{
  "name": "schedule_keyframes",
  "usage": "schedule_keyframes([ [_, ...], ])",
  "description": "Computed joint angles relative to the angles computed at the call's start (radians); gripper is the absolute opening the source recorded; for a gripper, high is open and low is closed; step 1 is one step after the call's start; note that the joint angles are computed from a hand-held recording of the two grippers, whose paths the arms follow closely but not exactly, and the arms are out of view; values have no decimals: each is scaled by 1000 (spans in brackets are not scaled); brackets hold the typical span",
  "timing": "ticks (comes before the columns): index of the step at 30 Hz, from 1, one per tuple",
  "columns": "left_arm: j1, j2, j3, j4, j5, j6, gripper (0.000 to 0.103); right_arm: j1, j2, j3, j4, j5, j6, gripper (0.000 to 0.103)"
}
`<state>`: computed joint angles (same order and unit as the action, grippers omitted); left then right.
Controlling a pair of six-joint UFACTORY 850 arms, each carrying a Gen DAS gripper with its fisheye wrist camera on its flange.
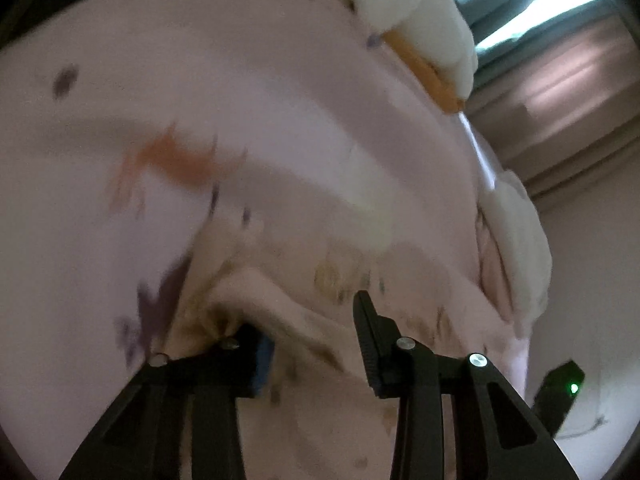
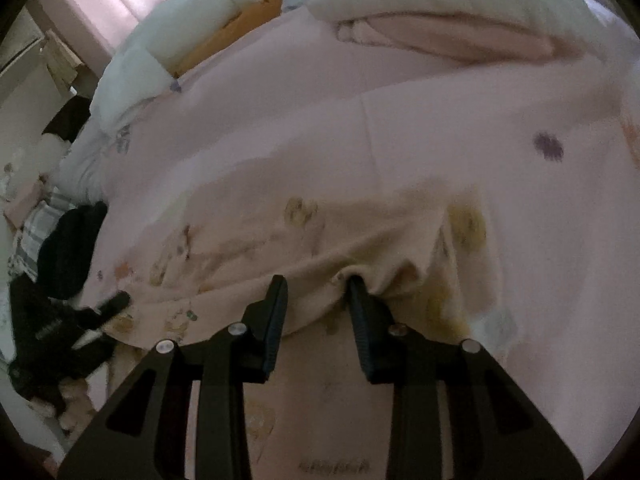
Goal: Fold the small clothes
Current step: 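Press the folded hem flat with both grippers and open them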
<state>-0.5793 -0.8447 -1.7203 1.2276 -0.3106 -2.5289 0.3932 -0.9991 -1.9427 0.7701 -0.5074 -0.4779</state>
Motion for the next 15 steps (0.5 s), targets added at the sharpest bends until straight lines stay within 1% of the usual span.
schedule_keyframes([
  [1, 4, -11, -22, -31, -30, 49, 37, -1, -9, -15, 8, 3, -11, 31],
  [2, 8, -32, -60, -88, -94, 122, 37, 0, -24, -44, -14, 7, 4, 31],
  [3, 10, -50, -90, -127, -150, 162, 37, 4, -40, -74, -77, 26, 56, 31],
  [4, 19, -62, -104, -141, -189, 164, 37, 11, -57, -105, -181, 52, 147, 32],
  [5, 29, -68, -101, -158, -185, 154, 37, 20, -70, -122, -285, 99, 227, 32],
  [6, 41, -64, -75, -151, -149, 110, 37, 22, -92, -151, -386, 115, 291, 31],
  [7, 50, -49, -32, -102, -103, 25, 37, 20, -116, -190, -444, 89, 337, 31],
  [8, 56, -35, 4, -22, -69, -62, 37, 16, -139, -227, -461, 58, 369, 31],
  [9, 57, -18, 33, 30, -58, -107, 37, 10, -138, -231, -436, 55, 365, 31],
  [10, 59, -4, 53, 39, -55, -109, 37, 0, -125, -210, -369, 61, 319, 31],
  [11, 58, 14, 74, 7, -64, -70, 37, -14, -103, -179, -282, 54, 259, 31],
  [12, 56, 24, 75, -67, -77, 1, 37, -25, -83, -155, -237, 41, 227, 32],
  [13, 53, 44, 89, -152, -90, 76, 37, -32, -66, -140, -230, 27, 227, 36],
  [14, 53, 60, 100, -196, -87, 118, 37, -38, -42, -115, -228, 20, 232, 47],
  [15, 50, 84, 125, -197, -60, 124, 37, -42, -7, -74, -235, 31, 243, 54],
])
